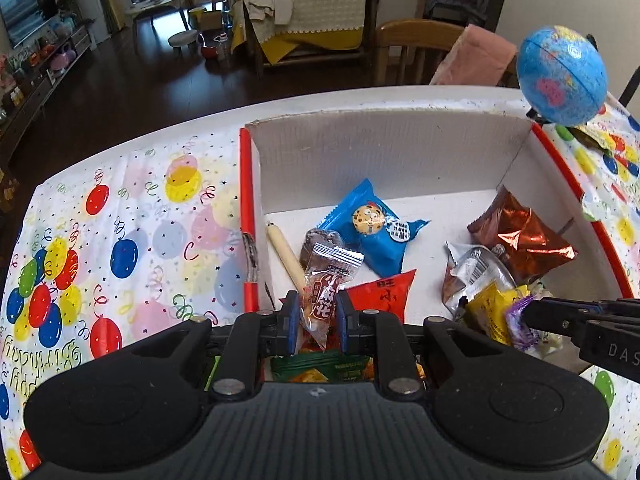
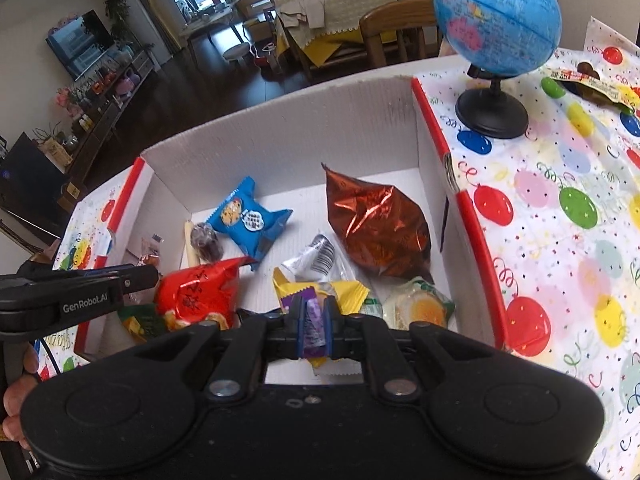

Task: Organize snacks
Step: 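Open both tools to release the candies into the red box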

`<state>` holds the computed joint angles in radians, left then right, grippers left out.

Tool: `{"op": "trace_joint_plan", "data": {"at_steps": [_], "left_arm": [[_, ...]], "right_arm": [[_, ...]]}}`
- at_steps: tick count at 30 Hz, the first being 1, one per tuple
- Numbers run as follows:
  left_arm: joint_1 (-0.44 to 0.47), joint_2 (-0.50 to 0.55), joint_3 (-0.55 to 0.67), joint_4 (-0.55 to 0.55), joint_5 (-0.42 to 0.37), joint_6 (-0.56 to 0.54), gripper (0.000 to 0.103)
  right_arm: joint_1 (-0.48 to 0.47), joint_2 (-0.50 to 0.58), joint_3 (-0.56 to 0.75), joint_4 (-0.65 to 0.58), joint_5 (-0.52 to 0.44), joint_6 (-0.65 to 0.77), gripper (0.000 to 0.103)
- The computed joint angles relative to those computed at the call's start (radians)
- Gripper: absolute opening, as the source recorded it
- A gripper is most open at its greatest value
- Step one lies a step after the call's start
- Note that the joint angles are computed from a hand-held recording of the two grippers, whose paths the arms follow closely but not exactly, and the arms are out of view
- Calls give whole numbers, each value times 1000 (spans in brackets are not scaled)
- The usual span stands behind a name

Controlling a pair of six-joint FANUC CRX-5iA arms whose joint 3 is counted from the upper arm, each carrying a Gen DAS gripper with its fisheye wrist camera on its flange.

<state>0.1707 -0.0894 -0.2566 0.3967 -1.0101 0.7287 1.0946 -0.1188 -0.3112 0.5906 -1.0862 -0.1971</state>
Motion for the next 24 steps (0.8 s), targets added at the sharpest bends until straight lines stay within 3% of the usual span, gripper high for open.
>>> {"op": "trace_joint_plan", "data": {"at_steps": [6,10,17,18,19,21,24], "left_arm": [[-5,-16,-11,0,7,-16,19],[7,-33,-24,32,0,-35,26],[24,-74,-42,53,-25,-51,30],[28,-82,-45,58,-29,-55,36],[33,-90,-50,67,-33,-62,51],[47,-118,-75,103,-27,-85,67],[60,-151,-89,115,-33,-93,67]], "right_arm": [[3,-5,0,-14,-8,1,20],[16,-16,-4,-4,-14,-1,25],[49,-43,-12,26,-49,-29,33],[54,-46,-12,30,-54,-32,35],[60,-50,-13,35,-60,-34,37],[76,-59,-16,51,-73,-44,40],[99,-76,-24,76,-85,-58,50]]}}
